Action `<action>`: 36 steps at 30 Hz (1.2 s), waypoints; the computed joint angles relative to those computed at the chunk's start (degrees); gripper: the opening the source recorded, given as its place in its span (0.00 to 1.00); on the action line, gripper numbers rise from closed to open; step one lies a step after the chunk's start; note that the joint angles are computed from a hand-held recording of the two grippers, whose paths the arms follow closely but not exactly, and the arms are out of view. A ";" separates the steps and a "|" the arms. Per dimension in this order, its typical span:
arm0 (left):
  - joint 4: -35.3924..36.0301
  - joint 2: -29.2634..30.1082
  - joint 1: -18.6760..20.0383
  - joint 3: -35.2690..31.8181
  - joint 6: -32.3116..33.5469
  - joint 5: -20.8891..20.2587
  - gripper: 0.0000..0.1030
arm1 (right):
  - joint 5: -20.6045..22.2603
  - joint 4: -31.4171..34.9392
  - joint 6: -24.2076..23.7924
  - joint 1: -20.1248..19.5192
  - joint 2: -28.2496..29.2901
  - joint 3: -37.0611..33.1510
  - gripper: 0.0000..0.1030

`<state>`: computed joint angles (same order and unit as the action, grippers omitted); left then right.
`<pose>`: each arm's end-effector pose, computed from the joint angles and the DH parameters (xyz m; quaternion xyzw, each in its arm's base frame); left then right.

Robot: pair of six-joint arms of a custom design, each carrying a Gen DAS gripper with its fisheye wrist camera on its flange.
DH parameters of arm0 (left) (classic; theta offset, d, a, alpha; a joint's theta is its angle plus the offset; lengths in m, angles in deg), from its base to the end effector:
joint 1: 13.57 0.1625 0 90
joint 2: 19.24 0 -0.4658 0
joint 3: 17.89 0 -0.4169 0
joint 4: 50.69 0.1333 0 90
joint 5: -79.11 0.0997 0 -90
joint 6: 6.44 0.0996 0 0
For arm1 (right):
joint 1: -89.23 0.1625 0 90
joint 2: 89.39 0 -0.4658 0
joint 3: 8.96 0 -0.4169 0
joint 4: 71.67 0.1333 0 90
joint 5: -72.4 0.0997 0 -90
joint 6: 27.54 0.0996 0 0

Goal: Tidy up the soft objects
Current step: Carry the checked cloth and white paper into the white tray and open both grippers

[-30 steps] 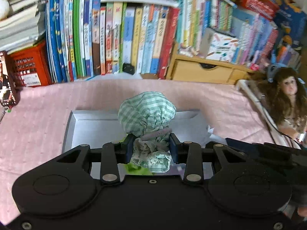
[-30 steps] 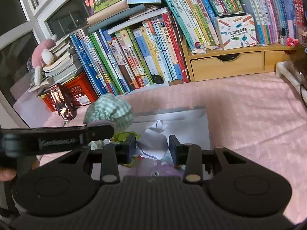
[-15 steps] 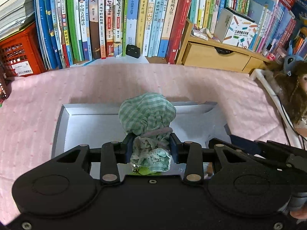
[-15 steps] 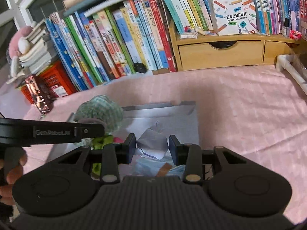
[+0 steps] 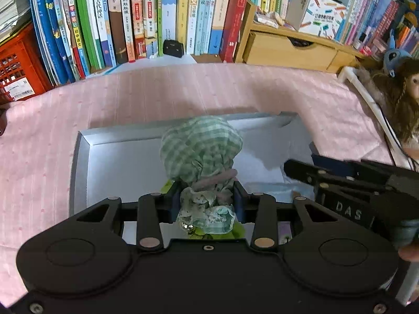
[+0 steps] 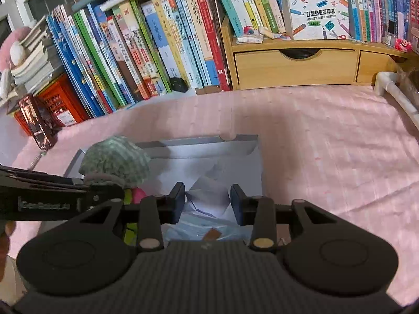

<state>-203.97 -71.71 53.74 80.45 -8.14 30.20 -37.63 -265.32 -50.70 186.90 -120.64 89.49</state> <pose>-0.0834 -0.7148 0.1909 0.1164 0.9198 -0.2118 0.3091 0.1911 -0.6761 0.0038 0.1962 -0.9162 0.2829 0.2052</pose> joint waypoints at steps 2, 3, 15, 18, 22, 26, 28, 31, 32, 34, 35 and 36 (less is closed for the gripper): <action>0.67 -0.35 0.09 0.21 0.10 -0.12 0.36 | 0.55 0.51 -0.49 -0.16 -0.11 -0.04 0.43; 1.09 -0.57 0.16 0.27 -0.03 -0.33 0.36 | 0.53 0.62 -0.66 -0.17 -0.04 -0.17 0.43; 3.63 0.47 1.39 -2.89 -2.57 -2.50 0.36 | -2.12 3.13 -0.91 0.31 0.97 -2.29 0.43; 5.03 1.50 1.93 -4.74 -3.60 -3.33 0.38 | -2.39 3.38 -0.78 0.25 1.00 -2.44 0.43; 9.94 2.25 2.80 -6.79 -6.92 -4.88 0.40 | -2.58 3.63 -1.03 0.17 1.00 -2.59 0.44; 11.81 1.75 3.24 -6.24 -7.69 -6.05 0.41 | -2.22 3.70 -0.91 0.03 0.95 -2.56 0.45; 11.99 1.48 3.33 -6.00 -7.74 -6.25 0.42 | -1.92 3.75 -0.97 -0.18 0.91 -2.42 0.45; 12.55 0.99 3.42 -5.61 -8.46 -6.61 0.44 | -1.97 3.96 -1.28 -0.37 0.95 -2.32 0.46; 12.73 0.86 3.40 -5.52 -8.60 -6.58 0.45 | -1.91 4.01 -1.32 -0.44 0.90 -2.20 0.46; 13.22 0.43 3.38 -5.14 -9.00 -6.30 0.51 | -1.93 3.96 -1.44 -0.54 0.90 -2.07 0.50; 13.44 0.24 3.35 -4.95 -9.13 -6.12 0.53 | -1.92 3.85 -1.53 -0.60 0.90 -1.99 0.53; 13.54 0.03 3.30 -4.68 -9.11 -5.84 0.58 | -1.89 3.76 -1.57 -0.65 0.88 -1.91 0.58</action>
